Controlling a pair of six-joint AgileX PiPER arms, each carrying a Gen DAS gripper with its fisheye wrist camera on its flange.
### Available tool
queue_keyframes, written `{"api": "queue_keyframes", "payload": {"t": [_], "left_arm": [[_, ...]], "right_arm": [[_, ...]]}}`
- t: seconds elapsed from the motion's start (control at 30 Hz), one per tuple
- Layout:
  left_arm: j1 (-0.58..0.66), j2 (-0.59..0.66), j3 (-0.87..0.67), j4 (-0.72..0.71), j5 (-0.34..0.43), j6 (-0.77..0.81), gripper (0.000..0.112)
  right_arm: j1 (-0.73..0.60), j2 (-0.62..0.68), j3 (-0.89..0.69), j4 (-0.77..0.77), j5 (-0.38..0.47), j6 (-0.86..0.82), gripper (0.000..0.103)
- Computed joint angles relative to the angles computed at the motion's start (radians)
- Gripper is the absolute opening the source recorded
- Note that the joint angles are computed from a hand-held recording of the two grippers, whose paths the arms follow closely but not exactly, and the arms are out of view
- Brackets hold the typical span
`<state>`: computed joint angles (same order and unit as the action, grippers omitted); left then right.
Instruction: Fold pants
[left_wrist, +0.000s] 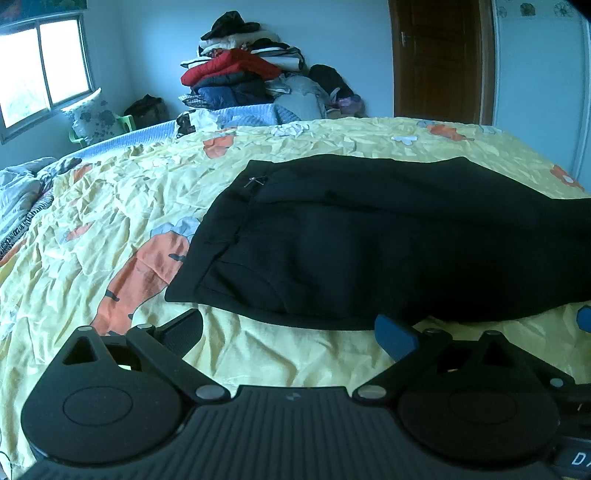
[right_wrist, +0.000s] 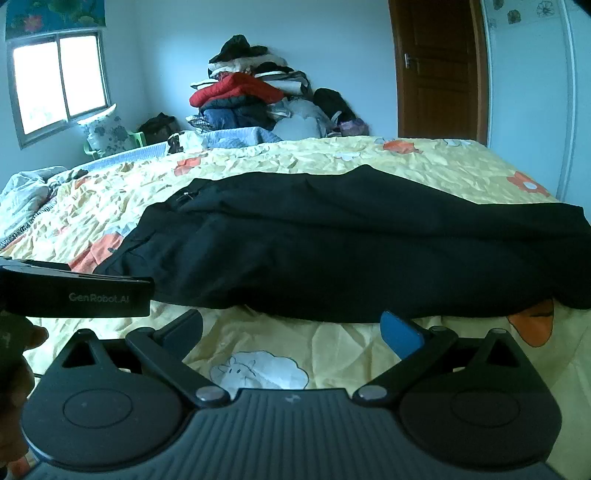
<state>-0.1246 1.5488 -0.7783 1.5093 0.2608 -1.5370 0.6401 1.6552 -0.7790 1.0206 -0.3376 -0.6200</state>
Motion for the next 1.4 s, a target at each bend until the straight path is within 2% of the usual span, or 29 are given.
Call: {"api": "queue_keyframes", "payload": {"t": [0.27, 0.5, 0.67, 0.93, 1.13, 1.4], "left_arm": [[-0.016, -0.003, -0.003, -0.037, 0.024, 0.036, 0.101], [-0.004, -0.001, -0.005, -0.070, 0.012, 0.065, 0.101], [-0.006, 0.000, -0.009, -0.092, 0.013, 0.085, 0.102], [0.000, 0.000, -0.010, -0.099, 0.005, 0.092, 0.102], [-0.005, 0.003, -0.013, -0.102, 0.011, 0.092, 0.102], [-0.013, 0.004, -0.011, -0.085, 0.018, 0.072, 0.102]], "right_arm": [[0.006, 0.003, -0.009, 0.046, 0.000, -0.044, 0.103], [0.003, 0.008, -0.017, 0.079, 0.004, -0.069, 0.103], [0.007, 0.009, -0.029, 0.188, 0.010, -0.158, 0.103], [0.008, 0.019, -0.037, 0.228, 0.004, -0.188, 0.103], [0.009, 0.026, -0.049, 0.319, 0.000, -0.259, 0.103], [0.036, 0.040, -0.072, 0.470, -0.055, -0.420, 0.103]]}}
